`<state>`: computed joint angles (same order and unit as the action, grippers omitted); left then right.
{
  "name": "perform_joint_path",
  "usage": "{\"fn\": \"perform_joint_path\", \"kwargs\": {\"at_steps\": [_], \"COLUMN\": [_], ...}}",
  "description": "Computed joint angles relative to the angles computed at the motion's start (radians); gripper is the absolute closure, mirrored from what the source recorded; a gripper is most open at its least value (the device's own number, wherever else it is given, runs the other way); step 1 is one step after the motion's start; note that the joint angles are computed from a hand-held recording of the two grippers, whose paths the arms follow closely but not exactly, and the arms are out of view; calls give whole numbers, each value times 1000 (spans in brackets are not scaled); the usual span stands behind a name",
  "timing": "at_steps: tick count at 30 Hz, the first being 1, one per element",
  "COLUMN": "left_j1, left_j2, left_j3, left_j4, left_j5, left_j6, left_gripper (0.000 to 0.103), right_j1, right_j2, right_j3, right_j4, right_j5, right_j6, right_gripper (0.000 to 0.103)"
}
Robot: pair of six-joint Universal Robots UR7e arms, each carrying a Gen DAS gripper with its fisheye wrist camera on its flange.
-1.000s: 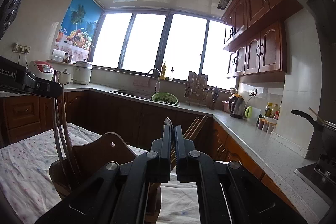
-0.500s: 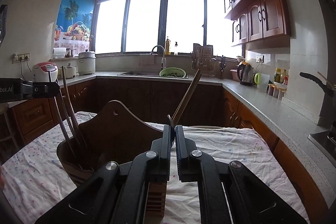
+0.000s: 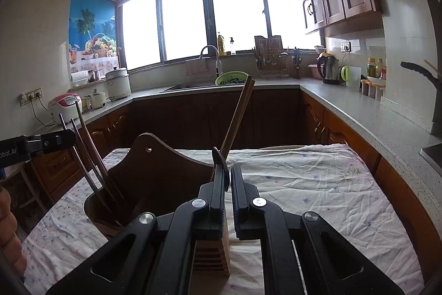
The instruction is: Organize utensils
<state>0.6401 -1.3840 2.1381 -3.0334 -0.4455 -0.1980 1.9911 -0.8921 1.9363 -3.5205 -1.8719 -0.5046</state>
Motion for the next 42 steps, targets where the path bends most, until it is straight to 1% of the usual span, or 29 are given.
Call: {"fn": "perform_joint_path", "kwargs": {"at_steps": [1,3,5,12,13,14,15,17,18,19,20,21,22,23,24,26,27,29,34,37,42], "left_j1": [0,0,0,-6,-9,-11,-14,-21,-24,-28,-32,-37,-41,-45,-49,-55,-58,-63,-80,-97,-133], "left_j2": [0,-5,-10,-34,-36,-39,-42,-47,-51,-56,-60,-66,-74,-84,-93,-111,-121,-137,-180,-214,-278], "left_j3": [0,5,11,30,31,34,37,44,48,51,55,62,67,73,79,94,98,108,131,147,170], "left_j4": [3,10,14,56,66,74,79,81,89,105,113,119,138,162,181,191,216,243,337,412,584], "left_j5": [1,1,4,15,19,24,28,42,50,59,67,76,83,89,93,98,103,106,114,120,135], "left_j6": [-4,-18,-31,-79,-87,-93,-100,-109,-117,-131,-141,-151,-170,-194,-216,-235,-257,-286,-376,-438,-581], "left_gripper": [85,80,70,66,64,58,56,44,41,33,26,24,19,13,11,9,8,5,3,3,2], "right_j1": [-1,-5,-8,-11,-11,-10,-10,-9,-9,-9,-7,-6,-6,-5,-4,-3,-1,1,8,13,20], "right_j2": [-3,-11,-20,-47,-49,-52,-53,-58,-60,-63,-64,-64,-66,-69,-72,-78,-79,-84,-98,-113,-149], "right_j3": [-1,1,9,32,35,36,38,39,41,41,44,45,47,49,53,61,64,73,89,106,151], "right_j4": [8,24,32,32,33,34,31,34,38,42,40,38,39,42,44,44,40,40,42,43,39], "right_j5": [2,11,23,24,23,21,20,18,20,22,21,22,25,28,31,37,37,37,31,30,35], "right_j6": [5,18,30,59,64,68,70,73,77,80,83,82,84,87,90,90,87,85,100,108,128], "right_gripper": [93,80,73,66,65,63,62,60,56,54,49,43,41,35,28,23,21,19,17,15,11]}}
